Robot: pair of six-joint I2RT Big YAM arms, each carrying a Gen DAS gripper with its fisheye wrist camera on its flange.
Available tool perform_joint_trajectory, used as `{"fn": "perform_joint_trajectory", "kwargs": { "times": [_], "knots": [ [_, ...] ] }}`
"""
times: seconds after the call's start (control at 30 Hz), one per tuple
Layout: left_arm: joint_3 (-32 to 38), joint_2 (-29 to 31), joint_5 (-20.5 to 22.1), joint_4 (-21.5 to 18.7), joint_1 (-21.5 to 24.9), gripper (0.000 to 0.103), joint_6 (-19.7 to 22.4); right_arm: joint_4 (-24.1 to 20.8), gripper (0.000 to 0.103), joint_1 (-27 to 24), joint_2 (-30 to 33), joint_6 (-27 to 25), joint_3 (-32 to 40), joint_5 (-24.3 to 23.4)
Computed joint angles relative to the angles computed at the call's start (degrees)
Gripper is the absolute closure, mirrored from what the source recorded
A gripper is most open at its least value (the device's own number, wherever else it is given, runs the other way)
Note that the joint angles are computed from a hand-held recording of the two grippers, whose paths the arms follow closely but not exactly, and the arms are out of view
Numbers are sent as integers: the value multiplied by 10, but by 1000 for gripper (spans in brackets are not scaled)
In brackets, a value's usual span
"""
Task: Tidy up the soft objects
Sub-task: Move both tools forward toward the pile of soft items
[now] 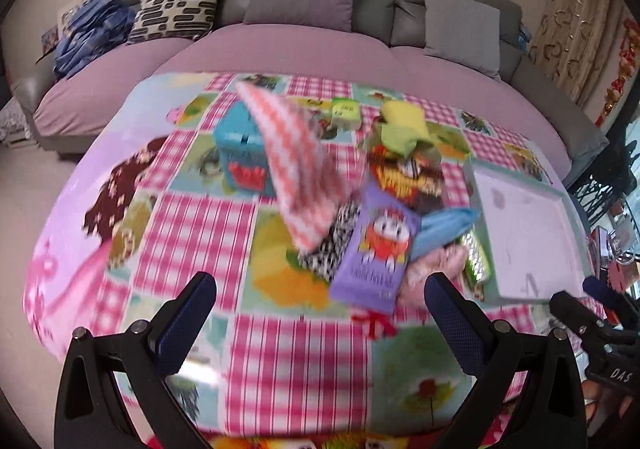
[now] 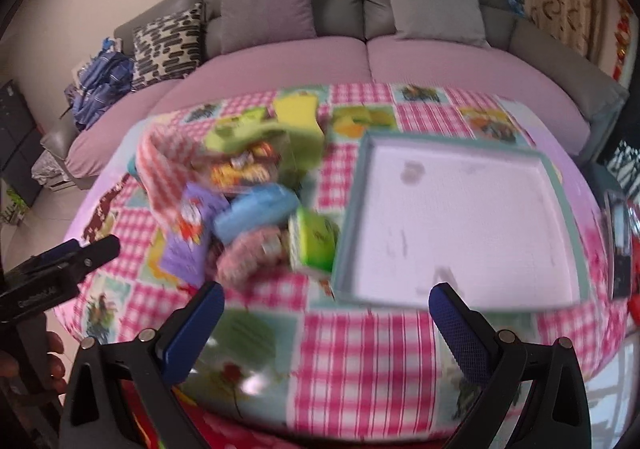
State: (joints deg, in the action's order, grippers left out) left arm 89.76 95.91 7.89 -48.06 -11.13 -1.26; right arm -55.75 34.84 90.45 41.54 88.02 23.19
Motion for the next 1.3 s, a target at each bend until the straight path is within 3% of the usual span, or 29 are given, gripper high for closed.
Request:
{"fn": "perform_joint_trajectory", "kwargs": {
  "times": [0.13, 0.27, 0.33, 0.47, 0.67, 0.77, 0.87, 1.03, 1.13, 1.3],
  "knots": [
    [65, 37, -11, -36, 3, 0, -9, -11, 0, -11, 26, -35, 57, 13],
    [98, 68, -15, -69, 4, 0, -25, -15, 0, -21, 49, -19, 84, 7],
    [99, 79, -12, -83, 2, 0, -13, -7, 0, -21, 59, -13, 79, -8],
    [113, 121, -42, -150, -4, 0, 24, -9, 0, -23, 84, -19, 76, -53],
    [121, 148, -6, -202, -8, 0, 41, -16, 0, -27, 105, -10, 77, -66],
    [121, 151, -12, -202, -18, 2, 45, 0, 5, -27, 101, -9, 66, -78],
    [129, 163, -5, -218, -27, 18, 47, 19, 14, -29, 103, -6, 59, -98],
    [141, 168, -25, -215, -39, 24, 45, 48, 27, -29, 101, -7, 53, -131],
    [149, 171, -34, -213, -44, 33, 41, 66, 40, -27, 102, -15, 52, -149],
    [156, 170, -19, -217, -42, 35, 42, 69, 50, -26, 112, -25, 62, -169]
  ]
}}
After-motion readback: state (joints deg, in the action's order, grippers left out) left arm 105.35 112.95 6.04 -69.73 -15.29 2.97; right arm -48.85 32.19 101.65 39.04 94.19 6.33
